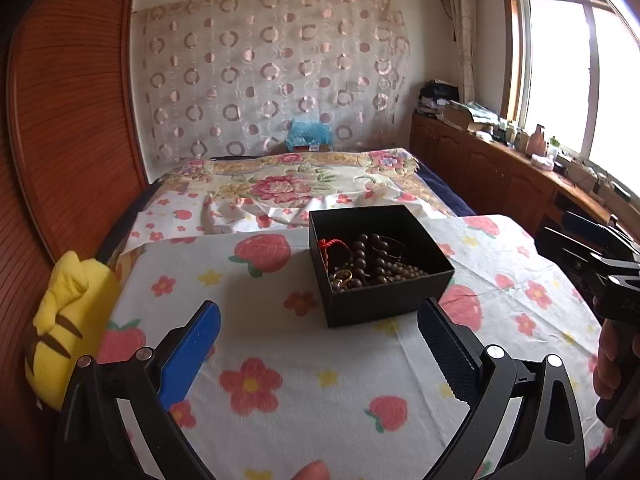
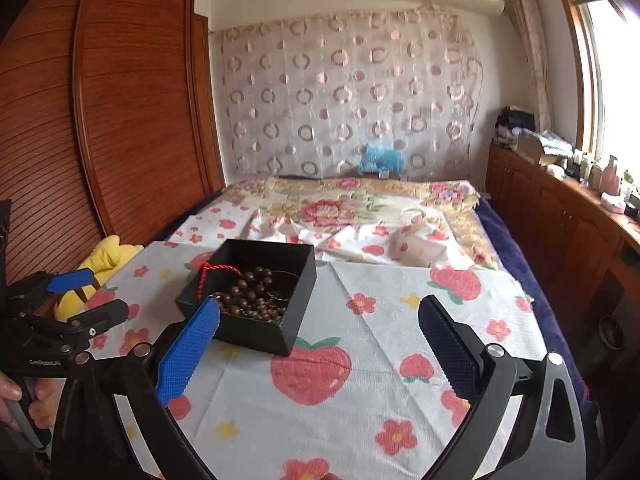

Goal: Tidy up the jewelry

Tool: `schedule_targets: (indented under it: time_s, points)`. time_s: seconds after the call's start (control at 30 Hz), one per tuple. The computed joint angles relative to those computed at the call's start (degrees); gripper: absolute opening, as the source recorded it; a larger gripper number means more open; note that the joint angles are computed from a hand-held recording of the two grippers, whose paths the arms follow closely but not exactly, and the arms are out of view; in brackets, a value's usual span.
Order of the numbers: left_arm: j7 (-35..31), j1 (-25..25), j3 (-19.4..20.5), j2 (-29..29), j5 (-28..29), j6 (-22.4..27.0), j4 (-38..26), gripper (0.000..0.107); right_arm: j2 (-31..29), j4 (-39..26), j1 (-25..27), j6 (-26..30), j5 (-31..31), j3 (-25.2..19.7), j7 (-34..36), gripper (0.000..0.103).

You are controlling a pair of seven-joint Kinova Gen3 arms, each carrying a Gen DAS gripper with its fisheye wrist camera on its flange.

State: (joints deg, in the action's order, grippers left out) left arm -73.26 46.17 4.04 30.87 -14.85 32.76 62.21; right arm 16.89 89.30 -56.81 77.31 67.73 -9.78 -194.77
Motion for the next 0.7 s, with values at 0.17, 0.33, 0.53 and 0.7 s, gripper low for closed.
schedule_targets:
  time_s: [0.17,0.33,0.53,0.7]
  points:
    - [2.05,0.37,-0.39,-2.40,-0.18,-0.95,3.35,0.095,-0.16,0.34,-2.70,3.47,1.00,-0.89,-2.37,0.100]
    - [4.61,1.21,-1.26,-4.15,-2.28,-2.87,6.17,0.095,0.09,0.28,-4.01,5.97,1.30,-1.29,-4.55,0.100]
    - [7.05,2.38,-2.07,-4.67,-4.87,-3.27,7.02,0.095,0.73,-0.03,-4.54,7.01,1.62,-1.35,-4.82,0.100]
    - [8.79,2.60,-2.27,-4.87,-6.42,-3.62,7.44,0.095,0.91,0.08,-4.58,6.69,1.53,-1.26,-5.07,0.100]
